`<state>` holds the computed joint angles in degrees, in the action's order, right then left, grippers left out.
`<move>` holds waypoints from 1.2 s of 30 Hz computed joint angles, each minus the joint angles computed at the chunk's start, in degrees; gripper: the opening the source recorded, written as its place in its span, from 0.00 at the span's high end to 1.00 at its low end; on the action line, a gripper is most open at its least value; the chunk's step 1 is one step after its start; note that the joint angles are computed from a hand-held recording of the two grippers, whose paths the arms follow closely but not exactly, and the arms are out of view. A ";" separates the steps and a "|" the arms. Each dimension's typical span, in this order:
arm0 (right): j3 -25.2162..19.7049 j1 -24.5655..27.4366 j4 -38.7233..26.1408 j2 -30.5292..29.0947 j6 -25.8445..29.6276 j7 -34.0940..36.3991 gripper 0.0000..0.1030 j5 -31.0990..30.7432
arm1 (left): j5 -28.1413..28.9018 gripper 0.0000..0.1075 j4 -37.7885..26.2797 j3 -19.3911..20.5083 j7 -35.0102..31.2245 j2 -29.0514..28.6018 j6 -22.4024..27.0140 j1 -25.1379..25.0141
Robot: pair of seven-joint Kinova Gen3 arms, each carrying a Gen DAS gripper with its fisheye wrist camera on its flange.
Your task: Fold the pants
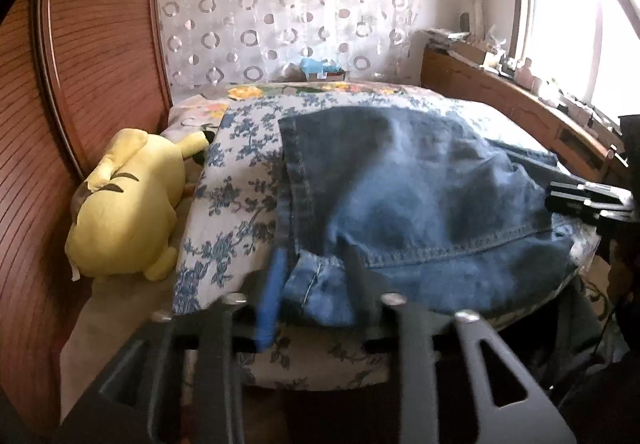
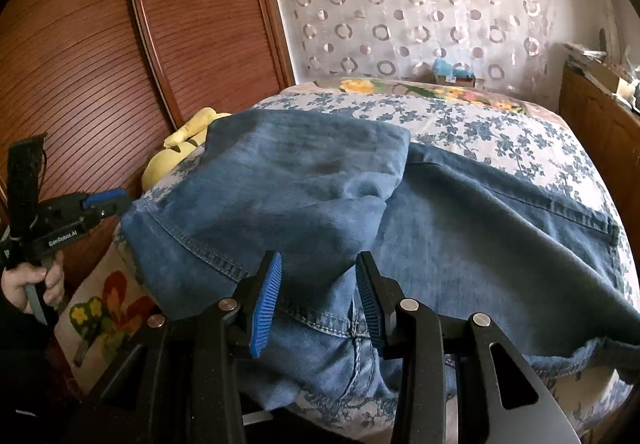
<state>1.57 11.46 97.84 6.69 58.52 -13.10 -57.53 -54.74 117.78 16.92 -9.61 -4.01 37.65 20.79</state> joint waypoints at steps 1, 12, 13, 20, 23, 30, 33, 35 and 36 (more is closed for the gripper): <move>0.06 0.13 0.40 -0.15 -0.10 0.27 0.61 -0.19 | -0.56 0.55 0.04 0.05 0.69 -0.13 -0.43 -0.04; 3.00 2.54 3.45 -2.66 2.14 3.37 0.61 -1.99 | -6.72 0.24 -3.23 1.90 6.33 2.44 -0.64 3.17; 3.29 2.78 3.56 -2.64 2.60 3.68 0.61 -2.15 | -7.42 0.24 -3.73 1.71 7.02 2.95 -0.38 3.85; 3.69 3.43 3.34 -1.77 4.18 4.19 0.61 -0.90 | -9.02 0.24 -7.06 -0.52 7.97 6.03 0.44 8.21; 3.52 3.90 2.82 -0.96 5.33 4.01 0.61 -0.97 | -8.75 0.24 -8.11 -1.49 7.18 7.16 0.94 9.70; 2.22 3.60 1.95 0.69 6.14 2.57 0.70 0.08 | -7.42 0.24 -9.08 -3.29 5.90 8.51 1.32 11.86; 1.60 3.34 1.86 1.07 6.19 2.22 0.81 1.15 | -7.26 0.24 -9.27 -3.71 6.10 8.90 1.60 12.50; 1.38 3.52 1.49 1.51 7.59 2.22 0.91 1.50 | -7.40 0.24 -9.29 -3.85 6.53 9.14 1.82 13.00; 1.27 3.57 1.64 1.41 7.71 2.49 0.97 1.63 | -7.47 0.24 -9.33 -3.93 6.61 9.28 1.85 13.17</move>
